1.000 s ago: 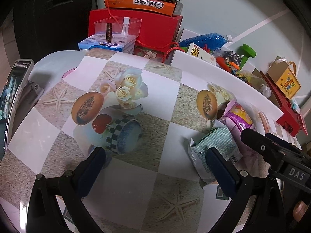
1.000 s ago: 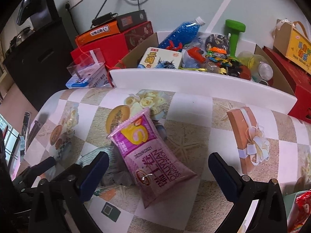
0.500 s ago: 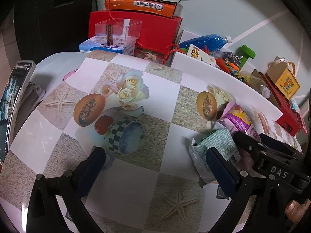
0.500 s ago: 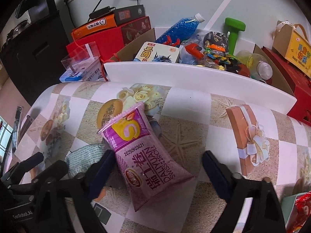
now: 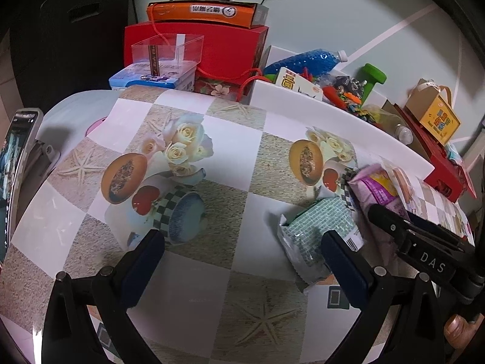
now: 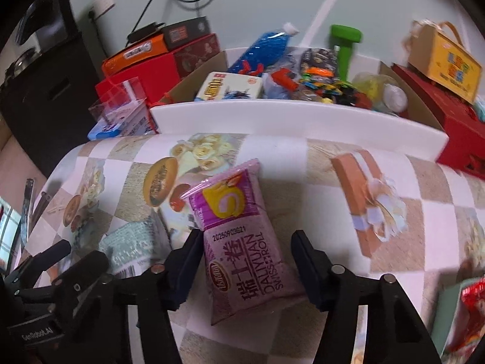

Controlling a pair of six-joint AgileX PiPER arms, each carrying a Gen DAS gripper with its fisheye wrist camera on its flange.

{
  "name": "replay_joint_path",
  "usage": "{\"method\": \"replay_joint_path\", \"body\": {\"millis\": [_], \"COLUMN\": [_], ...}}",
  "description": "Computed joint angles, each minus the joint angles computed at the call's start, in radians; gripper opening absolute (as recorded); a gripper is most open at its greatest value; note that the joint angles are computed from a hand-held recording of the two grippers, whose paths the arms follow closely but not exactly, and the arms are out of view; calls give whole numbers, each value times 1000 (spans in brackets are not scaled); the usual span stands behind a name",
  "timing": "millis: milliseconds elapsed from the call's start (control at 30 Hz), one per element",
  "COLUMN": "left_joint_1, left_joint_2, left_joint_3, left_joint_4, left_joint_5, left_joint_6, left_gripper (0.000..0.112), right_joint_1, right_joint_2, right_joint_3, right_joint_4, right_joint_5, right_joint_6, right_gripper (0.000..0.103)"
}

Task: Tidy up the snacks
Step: 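Grasp the green-striped packet with left tool while right tool grasps the pink swiss roll bag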

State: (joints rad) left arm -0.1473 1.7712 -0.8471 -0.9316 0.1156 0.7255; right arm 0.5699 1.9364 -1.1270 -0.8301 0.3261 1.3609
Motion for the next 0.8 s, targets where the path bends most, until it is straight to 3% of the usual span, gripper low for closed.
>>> {"method": "replay_joint_path", "body": {"millis": [300,600,700,800], "left_joint_1": [-29,-60,-81,-97], "left_joint_2": [0,3,7,12], "left_joint_3": [-2,-10,-17,-25], "left_joint_4": [17,27,131,95], "left_joint_5": [-8,-23,-38,-44], "left_joint_6": [6,-28,-148,-138], "left_gripper": [103,103,103,103], "right_joint_1": [13,47,51,47], "right_joint_2": [-90,-113,-116,-118], "right_joint_3": [171,221,233,238], "right_joint_4": [-242,-324,-355,-366], "right_joint_5": [6,54,53,45], "right_joint_6": [353,462,490,498], "right_gripper": [53,52,52,52]}}
